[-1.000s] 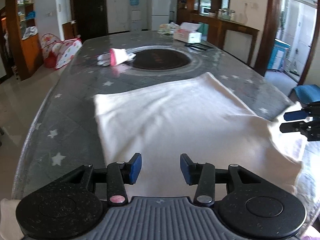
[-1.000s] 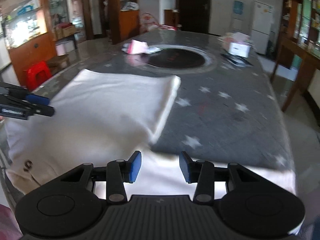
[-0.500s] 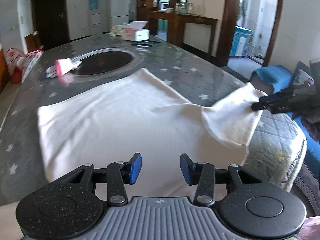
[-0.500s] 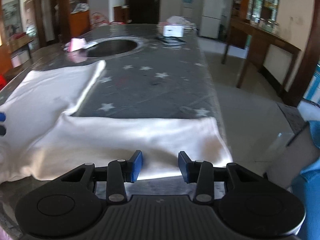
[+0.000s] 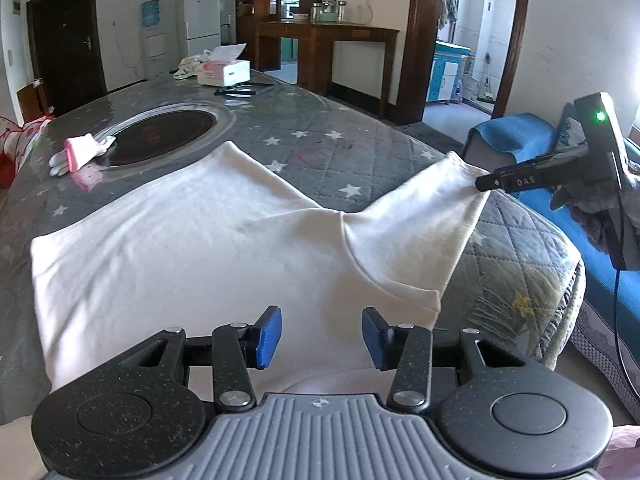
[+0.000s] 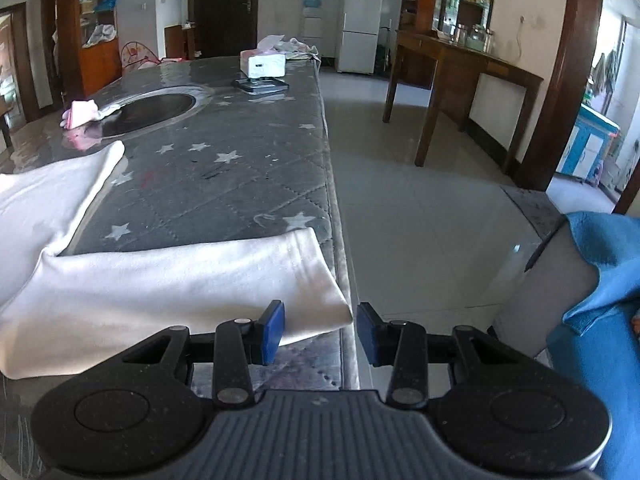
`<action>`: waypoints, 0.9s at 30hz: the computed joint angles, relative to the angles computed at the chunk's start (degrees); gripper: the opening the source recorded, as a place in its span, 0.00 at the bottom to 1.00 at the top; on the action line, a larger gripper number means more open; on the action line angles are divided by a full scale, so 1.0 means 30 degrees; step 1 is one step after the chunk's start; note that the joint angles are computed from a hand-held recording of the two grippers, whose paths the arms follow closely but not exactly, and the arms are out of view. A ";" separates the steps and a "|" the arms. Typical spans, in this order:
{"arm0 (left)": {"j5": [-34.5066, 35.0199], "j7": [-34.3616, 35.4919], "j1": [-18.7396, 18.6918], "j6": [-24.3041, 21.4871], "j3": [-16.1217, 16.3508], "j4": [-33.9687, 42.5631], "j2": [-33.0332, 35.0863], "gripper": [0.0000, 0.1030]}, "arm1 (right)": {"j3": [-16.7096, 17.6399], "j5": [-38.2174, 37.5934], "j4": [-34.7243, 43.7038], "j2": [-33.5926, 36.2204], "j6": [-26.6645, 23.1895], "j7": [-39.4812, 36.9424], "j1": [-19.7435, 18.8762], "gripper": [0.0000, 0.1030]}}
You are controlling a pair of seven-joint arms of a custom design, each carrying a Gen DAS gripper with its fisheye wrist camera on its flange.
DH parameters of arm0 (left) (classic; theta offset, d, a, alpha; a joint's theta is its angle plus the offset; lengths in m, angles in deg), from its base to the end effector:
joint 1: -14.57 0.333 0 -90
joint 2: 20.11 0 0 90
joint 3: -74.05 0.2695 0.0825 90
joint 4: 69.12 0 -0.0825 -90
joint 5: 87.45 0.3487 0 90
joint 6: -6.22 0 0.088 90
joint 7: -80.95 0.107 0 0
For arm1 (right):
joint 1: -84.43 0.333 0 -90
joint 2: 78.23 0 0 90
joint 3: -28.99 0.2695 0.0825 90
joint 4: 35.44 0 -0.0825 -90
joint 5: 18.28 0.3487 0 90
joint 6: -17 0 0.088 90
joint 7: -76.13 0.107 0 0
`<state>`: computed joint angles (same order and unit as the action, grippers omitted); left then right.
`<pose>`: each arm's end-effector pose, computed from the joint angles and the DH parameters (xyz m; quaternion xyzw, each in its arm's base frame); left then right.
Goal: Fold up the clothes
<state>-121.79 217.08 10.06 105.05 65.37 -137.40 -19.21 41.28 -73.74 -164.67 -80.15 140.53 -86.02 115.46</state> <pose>0.4819 -0.1653 0.7680 -0.2148 0.8984 -0.3757 0.0741 0.3809 0.3135 0.3606 -0.4577 0.8021 -0.3446 0.1682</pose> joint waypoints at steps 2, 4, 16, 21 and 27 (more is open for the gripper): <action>-0.0050 0.0124 -0.0050 0.0059 -0.0030 -0.0223 -0.0181 0.47 | -0.0044 -0.0094 -0.0164 -0.0112 0.0265 0.0209 -0.0041 0.33; -0.0177 0.0215 -0.0080 -0.0015 -0.0019 -0.0322 -0.0275 0.47 | -0.0094 -0.0215 -0.0385 -0.0257 0.0677 0.0555 -0.0130 0.32; -0.0619 0.0970 -0.0414 -0.0215 -0.0060 -0.0905 -0.0772 0.47 | 0.0124 -0.1334 -0.0888 -0.0811 0.1031 0.2211 -0.0397 0.09; -0.0973 0.1655 -0.0595 -0.0246 -0.0070 -0.1433 -0.1129 0.47 | 0.0293 -0.2098 -0.0587 -0.1086 0.0400 0.2291 -0.0317 0.09; -0.1055 0.2261 -0.0889 -0.0154 -0.0140 -0.2081 -0.1446 0.47 | 0.0328 -0.2907 0.0082 -0.1153 -0.0213 0.1704 -0.0375 0.08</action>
<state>-124.96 223.86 7.40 104.59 64.95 -143.64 -23.55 42.27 -82.46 -164.42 -83.61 139.89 -80.91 114.34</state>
